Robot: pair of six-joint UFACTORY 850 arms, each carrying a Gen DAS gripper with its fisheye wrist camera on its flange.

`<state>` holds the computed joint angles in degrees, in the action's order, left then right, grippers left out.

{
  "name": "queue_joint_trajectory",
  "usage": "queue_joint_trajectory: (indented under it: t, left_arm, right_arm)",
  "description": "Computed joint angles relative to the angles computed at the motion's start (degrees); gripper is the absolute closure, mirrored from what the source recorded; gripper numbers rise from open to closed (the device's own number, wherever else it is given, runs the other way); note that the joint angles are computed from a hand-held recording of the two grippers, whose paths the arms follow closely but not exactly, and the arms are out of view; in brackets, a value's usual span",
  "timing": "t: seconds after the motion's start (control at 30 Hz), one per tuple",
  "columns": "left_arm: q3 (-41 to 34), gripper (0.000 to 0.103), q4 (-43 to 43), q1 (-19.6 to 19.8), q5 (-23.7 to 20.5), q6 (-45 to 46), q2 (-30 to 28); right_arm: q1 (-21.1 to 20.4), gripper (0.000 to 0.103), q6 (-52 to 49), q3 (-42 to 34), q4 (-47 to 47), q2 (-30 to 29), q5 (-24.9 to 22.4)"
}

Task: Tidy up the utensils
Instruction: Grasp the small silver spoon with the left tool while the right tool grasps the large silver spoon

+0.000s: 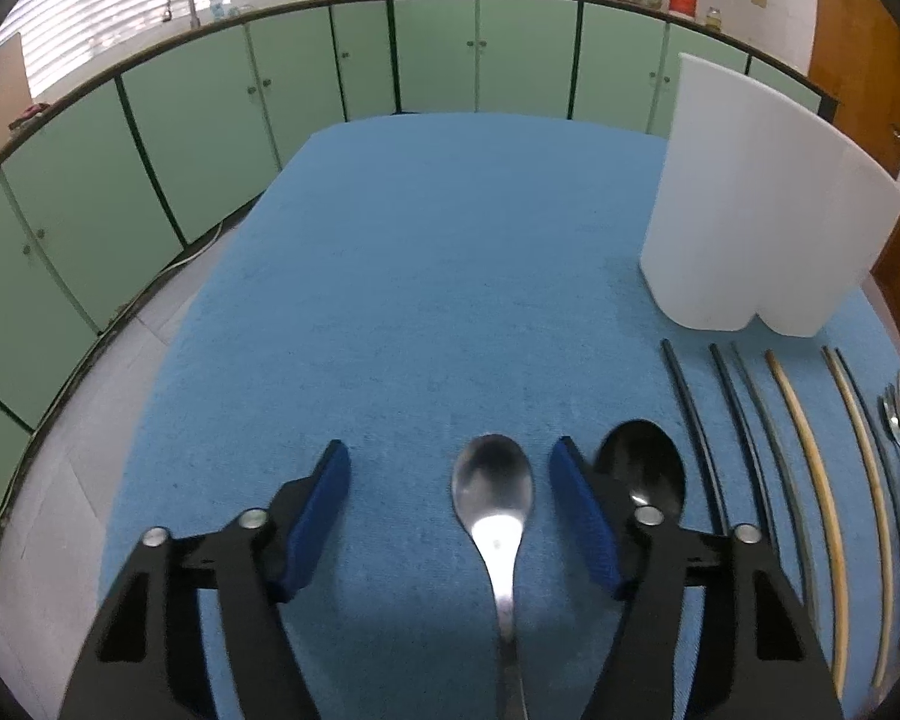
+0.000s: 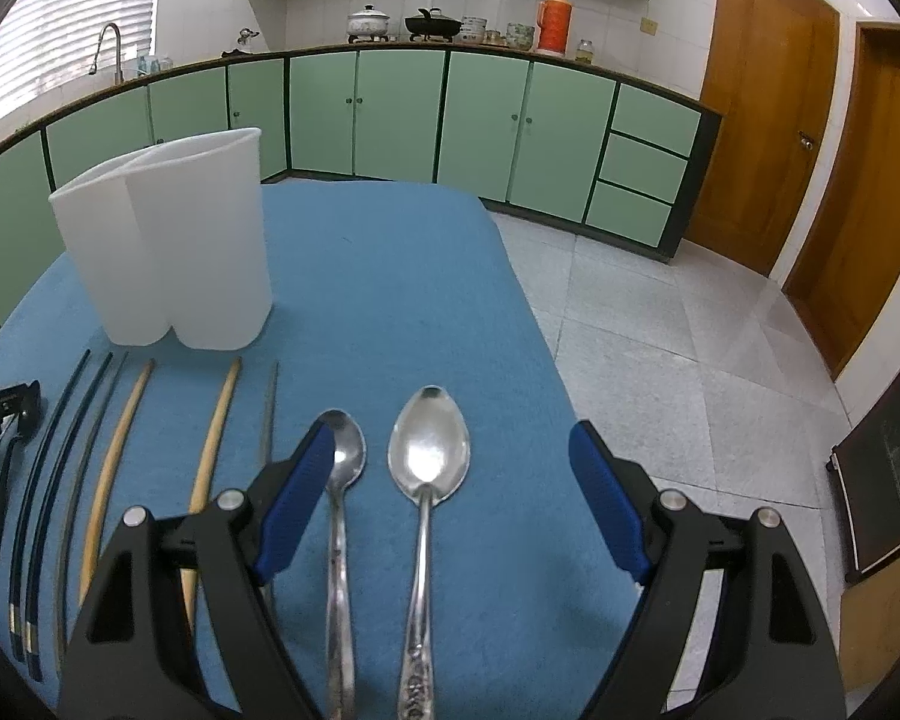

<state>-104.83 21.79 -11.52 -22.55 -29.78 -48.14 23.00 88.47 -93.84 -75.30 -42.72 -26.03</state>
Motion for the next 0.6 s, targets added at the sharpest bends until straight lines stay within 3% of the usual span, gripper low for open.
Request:
queue_joint_trajectory:
  t: [0.13,0.4,0.6]
  left_arm:
    - [1.7,0.052,-0.2,-0.2,1.1,0.5,1.1]
    - [4.3,0.076,3.1,-0.6,3.1,-3.4,2.4]
    - [4.2,0.076,5.0,-0.9,3.0,-5.8,2.3]
  right_arm:
    - [-0.7,0.030,-1.2,0.4,0.7,-0.1,0.5]
    - [-2.7,0.040,-10.6,-1.7,12.1,-1.3,4.6]
    - [-2.8,0.041,-22.3,-6.5,23.3,-4.4,4.7]
